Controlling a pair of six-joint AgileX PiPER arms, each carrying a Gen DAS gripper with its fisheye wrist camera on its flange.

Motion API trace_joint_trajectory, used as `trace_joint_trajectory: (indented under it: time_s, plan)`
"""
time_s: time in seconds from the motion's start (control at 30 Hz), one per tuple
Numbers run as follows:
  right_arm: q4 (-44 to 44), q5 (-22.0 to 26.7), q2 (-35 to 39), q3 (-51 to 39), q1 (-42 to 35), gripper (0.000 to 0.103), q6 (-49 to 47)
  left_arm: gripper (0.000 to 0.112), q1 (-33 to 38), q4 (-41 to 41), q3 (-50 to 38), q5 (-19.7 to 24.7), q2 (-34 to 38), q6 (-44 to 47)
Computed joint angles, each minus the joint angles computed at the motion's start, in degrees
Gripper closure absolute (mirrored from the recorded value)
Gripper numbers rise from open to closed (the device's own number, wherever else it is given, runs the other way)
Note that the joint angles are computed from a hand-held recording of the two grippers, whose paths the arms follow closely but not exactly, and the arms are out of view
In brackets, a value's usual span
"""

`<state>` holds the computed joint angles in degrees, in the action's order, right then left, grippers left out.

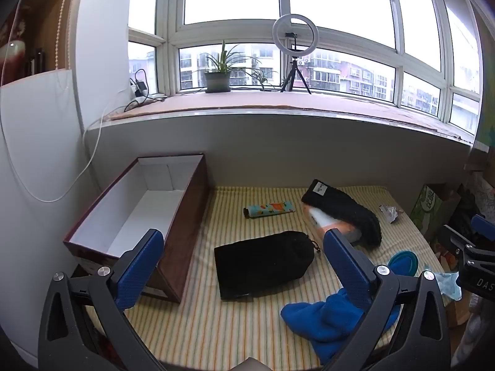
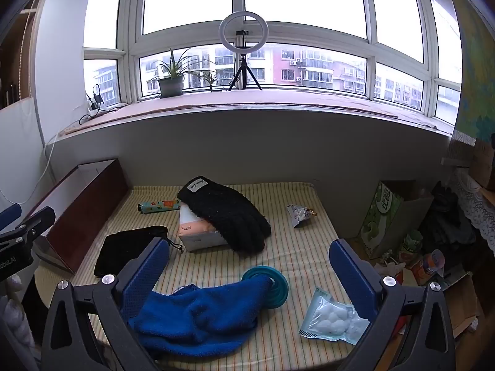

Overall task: Organize soft objects
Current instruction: 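Move both tools toward the blue towel on the bed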

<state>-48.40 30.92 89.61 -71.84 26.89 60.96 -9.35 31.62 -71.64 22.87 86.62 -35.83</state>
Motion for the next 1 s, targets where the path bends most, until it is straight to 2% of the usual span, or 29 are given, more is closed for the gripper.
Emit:
trace_joint_trajectory:
  time_s: [0.27,0.37,0.43,0.73,1.0]
  plan:
    - [0.0,-0.1,0.1,0.0,0.0,0.001,0.0,0.010,-0.1,0.0,-0.4,-0.1,0.5,0.0]
    - [-0.1,-0.1,0.1,0.1,0.0,0.001,0.0,0.010,1.6,-1.9,-0.1,-1.5,0.8,2.4]
    - [0.1,-0.1,0.1,0.1,0.0,0.001,-0.1,0.010,0.4,0.8,0.9,-1.1,0.2,-0.8]
    - [-0.1,-0.1,0.2,0.2,0.0,0.001,0.2,0.010,-0.6,2.6,1.0,-0.7,0.5,-2.9]
    - [-0.8,-0.6,0.3,1.0,-0.2,0.001,1.1,0.010,-0.6,0.4,0.5,-0.1,0.9,-0.7]
